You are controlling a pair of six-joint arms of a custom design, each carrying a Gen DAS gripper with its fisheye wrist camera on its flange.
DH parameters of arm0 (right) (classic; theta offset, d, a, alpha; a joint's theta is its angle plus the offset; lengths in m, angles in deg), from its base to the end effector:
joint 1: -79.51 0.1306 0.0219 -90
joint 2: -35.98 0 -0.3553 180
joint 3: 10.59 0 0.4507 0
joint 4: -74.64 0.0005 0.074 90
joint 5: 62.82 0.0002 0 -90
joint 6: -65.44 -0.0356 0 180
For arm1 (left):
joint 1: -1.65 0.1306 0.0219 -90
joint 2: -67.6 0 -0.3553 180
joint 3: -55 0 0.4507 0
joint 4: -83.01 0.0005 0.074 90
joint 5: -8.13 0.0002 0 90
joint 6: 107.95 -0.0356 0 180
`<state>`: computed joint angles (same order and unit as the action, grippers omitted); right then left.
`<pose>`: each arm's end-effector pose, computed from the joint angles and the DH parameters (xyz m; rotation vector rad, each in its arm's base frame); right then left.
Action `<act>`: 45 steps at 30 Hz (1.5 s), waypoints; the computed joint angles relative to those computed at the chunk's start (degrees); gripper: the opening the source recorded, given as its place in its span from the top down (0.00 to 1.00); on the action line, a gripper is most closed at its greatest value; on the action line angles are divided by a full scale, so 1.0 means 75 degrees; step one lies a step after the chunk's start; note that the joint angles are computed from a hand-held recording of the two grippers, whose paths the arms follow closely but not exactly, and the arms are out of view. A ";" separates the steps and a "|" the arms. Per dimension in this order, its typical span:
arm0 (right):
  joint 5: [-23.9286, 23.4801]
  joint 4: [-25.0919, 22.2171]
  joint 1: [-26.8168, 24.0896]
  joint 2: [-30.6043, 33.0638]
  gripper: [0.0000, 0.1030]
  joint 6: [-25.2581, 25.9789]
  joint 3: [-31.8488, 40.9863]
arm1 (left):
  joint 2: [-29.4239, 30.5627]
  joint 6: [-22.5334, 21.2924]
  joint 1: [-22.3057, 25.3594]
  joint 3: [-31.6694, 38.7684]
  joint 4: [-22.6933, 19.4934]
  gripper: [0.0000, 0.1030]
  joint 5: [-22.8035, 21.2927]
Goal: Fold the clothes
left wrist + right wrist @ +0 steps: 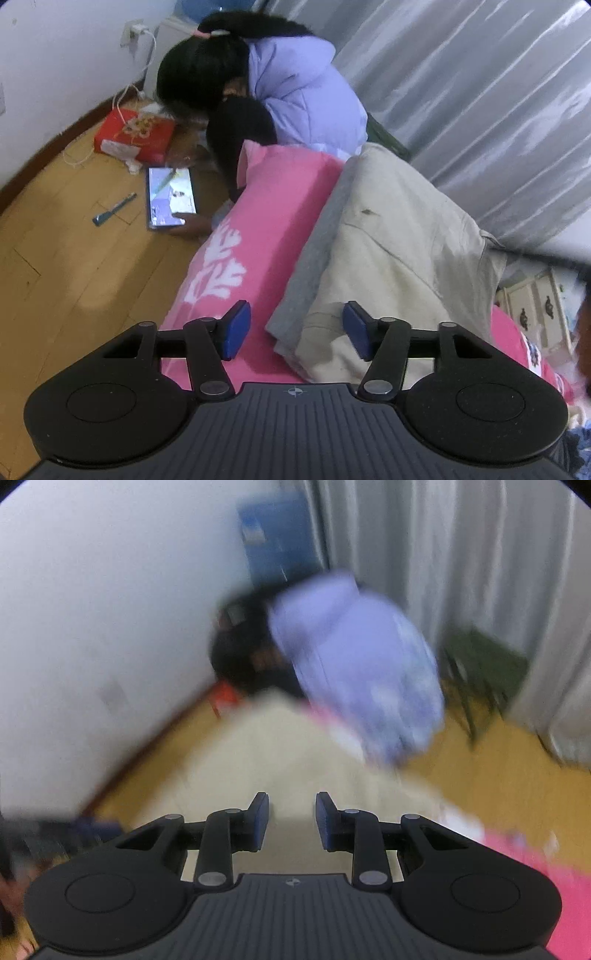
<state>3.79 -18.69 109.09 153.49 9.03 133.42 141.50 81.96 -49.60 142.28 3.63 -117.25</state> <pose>0.5422 0.3234 0.5487 -1.4986 2.2206 0.5345 0.2683 -0.3021 0.4821 -1.1507 2.1453 -0.3071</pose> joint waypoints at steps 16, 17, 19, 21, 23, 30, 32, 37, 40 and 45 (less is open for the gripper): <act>0.0746 0.1012 -0.0151 -0.2405 0.73 -0.0774 -0.3026 | 0.0753 -0.2850 0.0149 0.1412 -0.0726 0.49 -0.0250; 0.0935 0.1001 -0.0104 -0.2460 0.73 -0.0891 -0.3246 | 0.0987 -0.3288 0.0217 0.1585 -0.0747 0.48 -0.0061; 0.1165 0.1100 -0.0024 -0.2486 0.71 -0.1230 -0.3473 | 0.1481 -0.4146 0.0347 0.1976 -0.0848 0.48 0.0294; 0.1270 0.1135 0.0025 -0.2450 0.71 -0.1567 -0.3497 | 0.1762 -0.4185 0.0413 0.2238 -0.1302 0.48 0.0464; 0.1144 0.0950 -0.0042 -0.2320 0.71 -0.1684 -0.3139 | 0.1762 -0.4207 0.0401 0.2411 -0.1498 0.48 0.0353; 0.0701 0.1431 -0.0418 -0.2052 0.71 -0.2168 -0.2910 | 0.2074 -0.5869 0.0832 0.2894 -0.0638 0.39 0.0320; 0.0743 0.1370 -0.0422 -0.1966 0.71 -0.1684 -0.3129 | 0.2265 -0.5786 0.1120 0.2936 -0.0645 0.41 0.1079; 0.0003 0.1427 -0.0646 -0.1423 0.71 -0.1816 -0.2072 | 0.2390 -0.5573 0.1443 0.3303 -0.0674 0.37 0.1253; -0.0234 0.1801 -0.0543 -0.0653 0.71 -0.2276 -0.1226 | 0.2740 -0.5969 0.1701 0.3707 -0.0502 0.34 0.1149; -0.0372 0.1013 -0.0547 0.0829 0.80 -0.2879 0.0403 | 0.3512 -0.5574 0.2107 0.4270 -0.0842 0.34 0.1815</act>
<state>1.01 -11.10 104.98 159.71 -12.57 136.45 167.84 40.15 -33.79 174.30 -2.68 -103.63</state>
